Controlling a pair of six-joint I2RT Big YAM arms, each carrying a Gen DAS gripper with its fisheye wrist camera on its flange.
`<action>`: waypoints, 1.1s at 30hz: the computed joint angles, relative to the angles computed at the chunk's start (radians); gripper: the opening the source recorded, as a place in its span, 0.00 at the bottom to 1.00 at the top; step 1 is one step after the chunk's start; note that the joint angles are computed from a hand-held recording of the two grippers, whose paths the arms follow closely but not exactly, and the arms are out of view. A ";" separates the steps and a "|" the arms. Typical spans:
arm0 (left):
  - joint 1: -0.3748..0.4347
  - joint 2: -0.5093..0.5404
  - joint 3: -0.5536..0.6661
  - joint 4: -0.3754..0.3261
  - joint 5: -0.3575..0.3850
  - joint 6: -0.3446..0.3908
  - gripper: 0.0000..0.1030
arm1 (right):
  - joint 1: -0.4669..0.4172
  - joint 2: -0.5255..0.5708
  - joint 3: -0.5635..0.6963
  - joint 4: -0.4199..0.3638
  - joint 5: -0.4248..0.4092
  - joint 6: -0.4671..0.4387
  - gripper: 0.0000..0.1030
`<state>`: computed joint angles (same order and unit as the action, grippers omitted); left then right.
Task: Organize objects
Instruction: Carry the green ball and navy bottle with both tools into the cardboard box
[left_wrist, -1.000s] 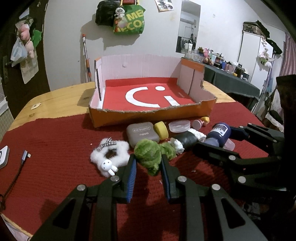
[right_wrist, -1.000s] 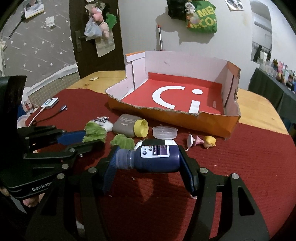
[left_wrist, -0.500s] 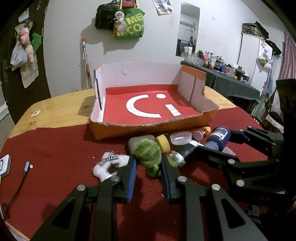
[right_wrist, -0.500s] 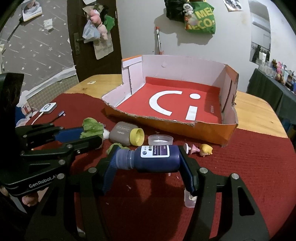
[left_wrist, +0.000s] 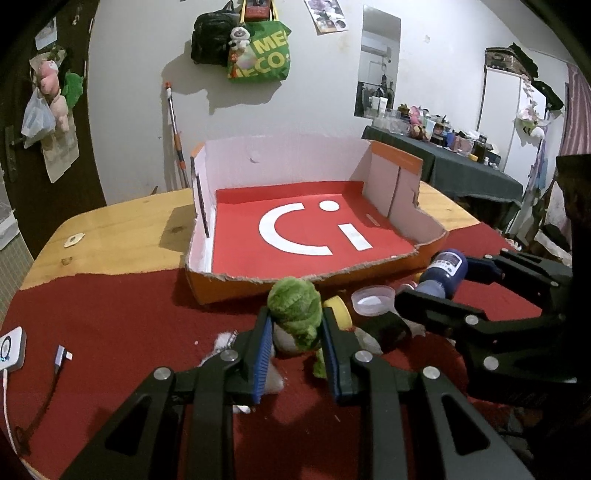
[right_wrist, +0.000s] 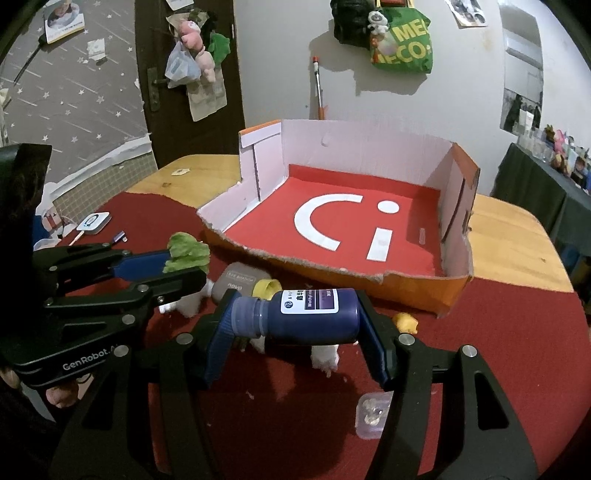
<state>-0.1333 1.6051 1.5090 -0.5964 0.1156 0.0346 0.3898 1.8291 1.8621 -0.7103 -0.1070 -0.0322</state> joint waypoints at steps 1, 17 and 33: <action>0.000 0.004 0.005 -0.001 -0.001 0.000 0.26 | -0.001 0.006 0.010 -0.004 0.001 -0.002 0.57; -0.003 0.105 0.156 -0.064 -0.022 0.009 0.26 | -0.021 0.107 0.183 -0.091 -0.014 -0.004 0.57; -0.001 0.282 0.406 -0.215 -0.023 0.001 0.26 | -0.048 0.338 0.563 -0.318 -0.026 0.005 0.57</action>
<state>-0.1339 1.8869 1.9150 -0.8112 0.0922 0.0358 0.3421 2.1673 2.4253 -1.0284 -0.1331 -0.0277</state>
